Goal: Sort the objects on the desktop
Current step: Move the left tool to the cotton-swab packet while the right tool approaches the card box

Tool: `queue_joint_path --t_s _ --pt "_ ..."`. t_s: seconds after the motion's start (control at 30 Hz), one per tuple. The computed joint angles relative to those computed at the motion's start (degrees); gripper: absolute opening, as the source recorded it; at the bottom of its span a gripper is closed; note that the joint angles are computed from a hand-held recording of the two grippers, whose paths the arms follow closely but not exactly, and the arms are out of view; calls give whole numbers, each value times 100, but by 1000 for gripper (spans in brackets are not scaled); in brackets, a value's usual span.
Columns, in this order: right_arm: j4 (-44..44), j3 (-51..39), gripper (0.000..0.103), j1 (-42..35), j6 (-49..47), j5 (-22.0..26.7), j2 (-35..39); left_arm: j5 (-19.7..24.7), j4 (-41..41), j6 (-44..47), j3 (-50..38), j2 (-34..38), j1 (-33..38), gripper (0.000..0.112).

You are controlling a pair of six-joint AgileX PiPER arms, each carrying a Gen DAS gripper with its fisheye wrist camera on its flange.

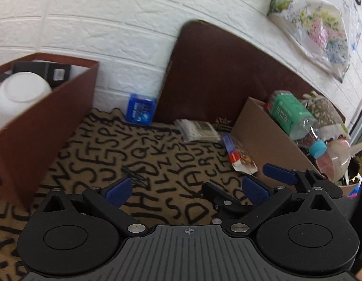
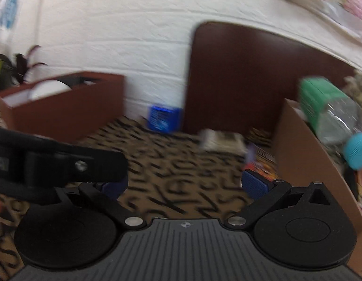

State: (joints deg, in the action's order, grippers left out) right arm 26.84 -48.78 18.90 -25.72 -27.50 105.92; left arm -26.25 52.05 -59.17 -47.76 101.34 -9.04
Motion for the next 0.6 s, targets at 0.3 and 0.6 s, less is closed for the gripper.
queue_joint_path --t_s 0.3,0.6 --pt "2646 -1228 102 240 -2511 -719 1143 192 585 -725 -861 596 19 95" --pt "3883 -2472 92 256 -4248 -1054 2107 127 1079 -1420 -1979 1424 118 80"
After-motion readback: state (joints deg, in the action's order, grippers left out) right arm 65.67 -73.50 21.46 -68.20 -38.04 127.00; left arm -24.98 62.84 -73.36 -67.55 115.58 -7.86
